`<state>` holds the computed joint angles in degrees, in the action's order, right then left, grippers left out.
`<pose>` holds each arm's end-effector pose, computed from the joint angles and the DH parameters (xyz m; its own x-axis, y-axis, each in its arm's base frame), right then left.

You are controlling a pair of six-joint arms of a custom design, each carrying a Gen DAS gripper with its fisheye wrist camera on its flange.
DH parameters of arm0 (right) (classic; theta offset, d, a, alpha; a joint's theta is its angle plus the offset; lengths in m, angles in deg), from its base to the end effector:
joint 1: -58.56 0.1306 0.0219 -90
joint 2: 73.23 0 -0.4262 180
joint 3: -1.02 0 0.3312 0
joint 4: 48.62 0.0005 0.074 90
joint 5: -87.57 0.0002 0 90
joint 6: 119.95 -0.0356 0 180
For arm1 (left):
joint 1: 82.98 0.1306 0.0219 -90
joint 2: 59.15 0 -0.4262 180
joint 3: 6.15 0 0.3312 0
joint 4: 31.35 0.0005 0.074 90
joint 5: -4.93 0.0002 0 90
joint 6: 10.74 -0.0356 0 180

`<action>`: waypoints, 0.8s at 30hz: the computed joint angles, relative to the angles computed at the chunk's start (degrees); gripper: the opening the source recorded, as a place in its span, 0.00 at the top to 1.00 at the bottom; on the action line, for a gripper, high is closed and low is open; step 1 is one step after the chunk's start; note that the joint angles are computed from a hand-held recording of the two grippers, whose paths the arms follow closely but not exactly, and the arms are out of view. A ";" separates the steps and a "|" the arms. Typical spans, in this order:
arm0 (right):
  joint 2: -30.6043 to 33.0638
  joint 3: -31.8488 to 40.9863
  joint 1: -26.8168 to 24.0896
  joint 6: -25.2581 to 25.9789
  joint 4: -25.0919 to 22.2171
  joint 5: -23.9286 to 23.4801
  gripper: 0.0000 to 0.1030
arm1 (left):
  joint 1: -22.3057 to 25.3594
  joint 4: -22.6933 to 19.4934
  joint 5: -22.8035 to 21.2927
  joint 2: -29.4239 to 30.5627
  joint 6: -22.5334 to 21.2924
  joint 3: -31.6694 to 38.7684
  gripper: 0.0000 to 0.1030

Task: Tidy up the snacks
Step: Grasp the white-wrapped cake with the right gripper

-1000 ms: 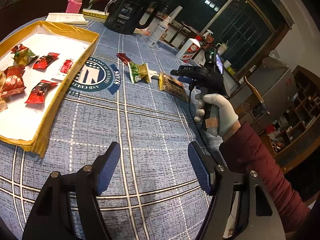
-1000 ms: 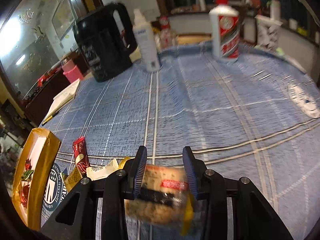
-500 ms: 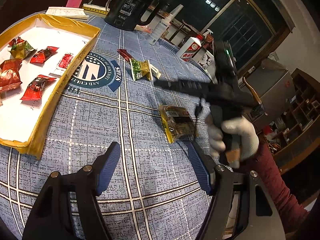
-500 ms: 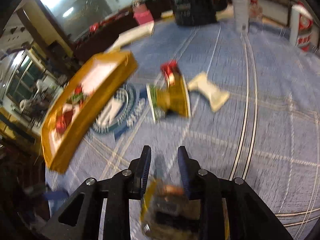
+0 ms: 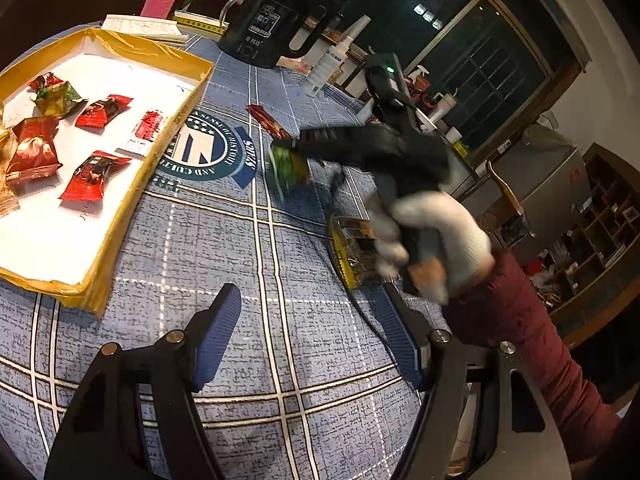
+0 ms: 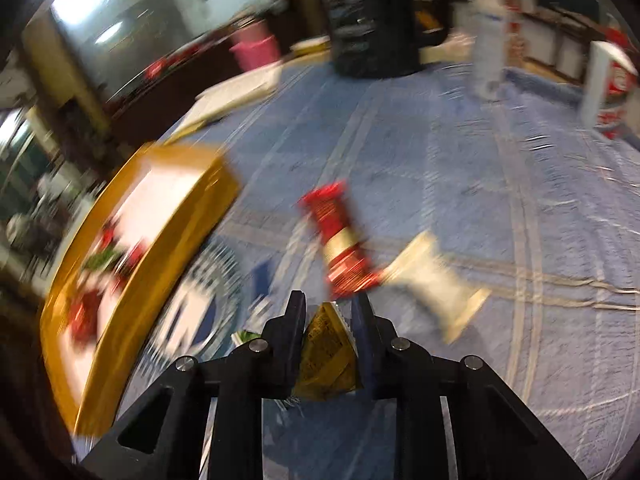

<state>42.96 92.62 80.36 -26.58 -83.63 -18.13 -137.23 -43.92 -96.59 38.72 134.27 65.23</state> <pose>0.5219 0.2186 0.2817 -0.7710 -0.3693 -0.5189 -0.5309 0.8227 0.2032 0.2748 -0.3704 0.3363 -0.7884 -0.2789 -0.5484 0.1024 0.8194 -0.5640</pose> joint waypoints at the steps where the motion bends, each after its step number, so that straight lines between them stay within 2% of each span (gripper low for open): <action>1: -0.69 -0.57 0.47 2.68 -2.15 -1.46 0.75 | 0.10 0.13 0.24 0.05 0.10 -0.05 0.33; 3: -2.64 -2.49 0.57 6.76 -5.46 -5.82 0.74 | 0.06 0.05 0.48 0.23 0.01 0.06 0.33; 4: -4.41 -4.42 0.19 7.30 -4.82 -7.44 0.75 | -0.03 -0.10 0.54 0.30 -0.08 0.13 0.33; 6: -7.90 -8.07 -1.03 5.74 -0.75 -7.26 0.72 | -0.16 -0.44 0.69 0.53 -0.24 0.42 0.32; 7: -9.53 -9.69 -1.73 4.61 1.80 -6.16 0.65 | -0.28 -0.92 0.77 0.81 -0.35 0.81 0.33; 9: -12.40 -13.01 -2.99 2.68 8.36 -0.65 0.52 | -0.58 -1.75 0.96 1.43 -0.39 1.70 0.33; 10: -12.66 -13.38 -3.53 2.09 9.85 1.21 0.48 | -0.86 -2.11 1.14 1.82 -0.63 2.25 0.33; 14: -10.00 -12.39 -5.67 0.94 13.86 6.95 0.48 | -2.07 -4.42 0.69 2.82 -1.83 4.42 0.32; 19: -5.16 -6.45 -5.73 2.16 10.21 8.71 0.48 | -1.92 -5.83 0.01 2.97 -2.87 5.19 0.33; 24: 0.71 2.42 -4.37 6.20 1.73 11.83 0.47 | -1.06 -9.64 -1.98 2.63 -5.93 6.34 0.32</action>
<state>43.67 95.04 75.99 -20.38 -81.90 -6.30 -138.30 -53.55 -98.58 41.35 128.34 71.57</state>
